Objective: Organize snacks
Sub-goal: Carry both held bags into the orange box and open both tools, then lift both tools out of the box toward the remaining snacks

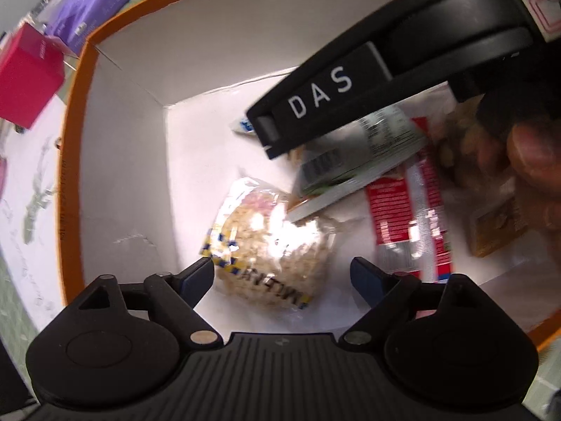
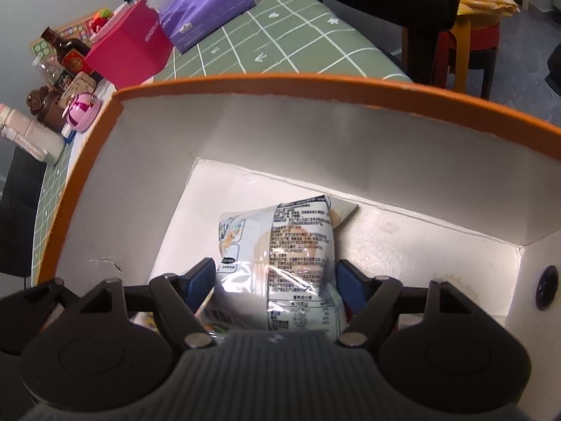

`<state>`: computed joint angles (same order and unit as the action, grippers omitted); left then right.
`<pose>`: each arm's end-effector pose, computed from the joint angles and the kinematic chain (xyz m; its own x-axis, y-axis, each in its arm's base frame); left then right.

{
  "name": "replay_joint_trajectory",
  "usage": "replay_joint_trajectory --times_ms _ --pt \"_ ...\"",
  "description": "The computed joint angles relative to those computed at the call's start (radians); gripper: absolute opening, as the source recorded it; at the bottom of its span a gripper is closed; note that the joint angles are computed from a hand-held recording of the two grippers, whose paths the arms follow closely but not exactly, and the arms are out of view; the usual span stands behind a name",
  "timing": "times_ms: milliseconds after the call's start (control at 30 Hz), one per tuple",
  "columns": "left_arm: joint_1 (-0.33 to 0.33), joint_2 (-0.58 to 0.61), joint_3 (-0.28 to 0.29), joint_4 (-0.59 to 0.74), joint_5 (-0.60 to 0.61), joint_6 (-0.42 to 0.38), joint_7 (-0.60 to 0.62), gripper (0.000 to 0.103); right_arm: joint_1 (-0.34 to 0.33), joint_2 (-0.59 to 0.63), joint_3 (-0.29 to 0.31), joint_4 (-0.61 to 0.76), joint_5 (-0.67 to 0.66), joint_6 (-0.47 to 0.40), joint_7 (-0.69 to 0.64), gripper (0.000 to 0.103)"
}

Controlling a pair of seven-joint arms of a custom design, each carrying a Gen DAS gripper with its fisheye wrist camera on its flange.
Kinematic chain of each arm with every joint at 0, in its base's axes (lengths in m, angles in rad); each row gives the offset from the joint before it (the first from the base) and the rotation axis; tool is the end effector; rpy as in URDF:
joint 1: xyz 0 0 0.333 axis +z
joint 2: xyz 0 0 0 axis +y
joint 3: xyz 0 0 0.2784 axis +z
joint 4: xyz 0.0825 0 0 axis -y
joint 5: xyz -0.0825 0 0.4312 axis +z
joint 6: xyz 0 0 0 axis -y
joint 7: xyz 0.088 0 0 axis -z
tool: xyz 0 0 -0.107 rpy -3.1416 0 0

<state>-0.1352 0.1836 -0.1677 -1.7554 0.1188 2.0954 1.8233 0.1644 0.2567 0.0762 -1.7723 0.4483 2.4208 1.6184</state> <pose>0.6401 -0.1892 0.4232 -0.5556 -0.8232 -0.1170 -0.8129 0.5674 -0.1316 0.6762 0.1648 0.4002 -0.0203 -0.9071 -0.4205 -0.9444 0.1555 -0.2899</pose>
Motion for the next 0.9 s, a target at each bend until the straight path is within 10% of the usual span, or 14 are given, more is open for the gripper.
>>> replay_joint_trajectory --times_ms 900 --pt "-0.004 -0.467 0.020 -0.383 -0.256 0.167 -0.041 0.103 0.039 -0.510 -0.089 -0.400 -0.007 0.103 -0.128 0.080"
